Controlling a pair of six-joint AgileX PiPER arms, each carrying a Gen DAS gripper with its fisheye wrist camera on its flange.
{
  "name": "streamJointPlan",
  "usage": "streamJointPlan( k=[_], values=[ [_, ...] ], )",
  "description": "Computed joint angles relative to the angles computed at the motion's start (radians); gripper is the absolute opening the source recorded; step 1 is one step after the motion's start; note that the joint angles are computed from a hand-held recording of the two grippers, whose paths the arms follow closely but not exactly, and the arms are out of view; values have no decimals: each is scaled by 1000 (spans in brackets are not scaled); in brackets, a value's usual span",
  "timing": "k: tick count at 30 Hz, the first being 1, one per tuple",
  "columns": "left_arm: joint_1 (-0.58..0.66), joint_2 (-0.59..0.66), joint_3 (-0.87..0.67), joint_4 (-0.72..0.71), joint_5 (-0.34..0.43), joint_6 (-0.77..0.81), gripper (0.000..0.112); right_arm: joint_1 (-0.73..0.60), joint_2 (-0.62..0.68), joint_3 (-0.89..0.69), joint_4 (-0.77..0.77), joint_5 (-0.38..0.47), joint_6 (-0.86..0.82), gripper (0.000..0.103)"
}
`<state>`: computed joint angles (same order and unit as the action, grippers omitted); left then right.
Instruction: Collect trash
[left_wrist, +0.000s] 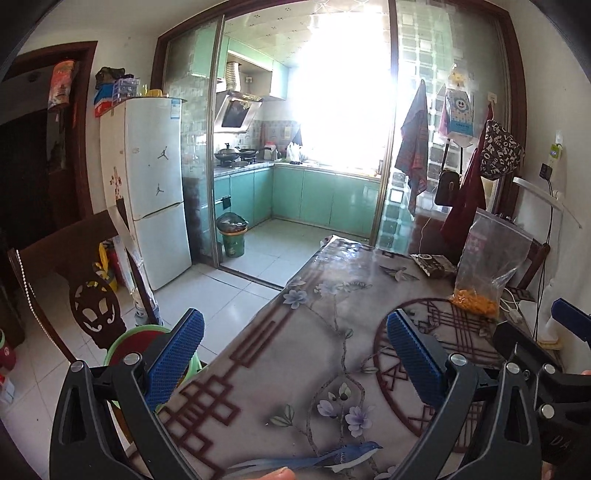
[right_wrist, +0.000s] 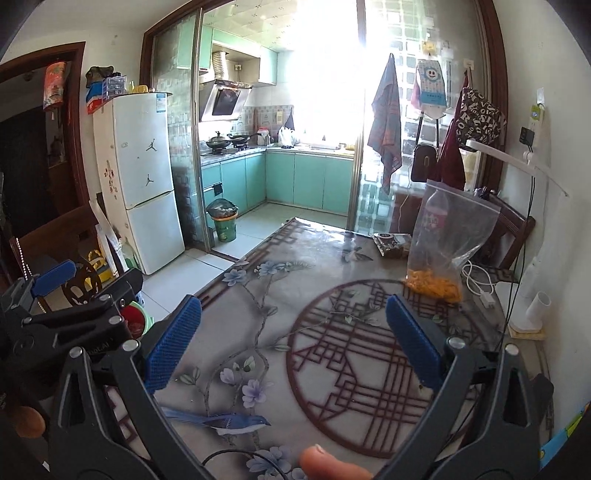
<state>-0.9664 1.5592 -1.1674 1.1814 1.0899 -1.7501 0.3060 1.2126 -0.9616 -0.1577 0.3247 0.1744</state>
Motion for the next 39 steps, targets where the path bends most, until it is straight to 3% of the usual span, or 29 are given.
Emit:
streamJointPlan(
  k=[9, 19, 28, 39],
  values=[
    [3, -15, 11, -10, -27, -8, 95, -35, 4, -4, 115, 19, -90, 98],
    [-1, -15, 9, -25, -37, 3, 95, -40, 7, -5, 121, 32, -94, 98],
    [17, -20, -10, -83, -47, 50, 95, -22, 14, -33, 33, 68, 1, 98],
    [13, -32, 14, -105, -23, 64, 95, -19, 36, -51, 62, 92, -15, 98]
  ],
)
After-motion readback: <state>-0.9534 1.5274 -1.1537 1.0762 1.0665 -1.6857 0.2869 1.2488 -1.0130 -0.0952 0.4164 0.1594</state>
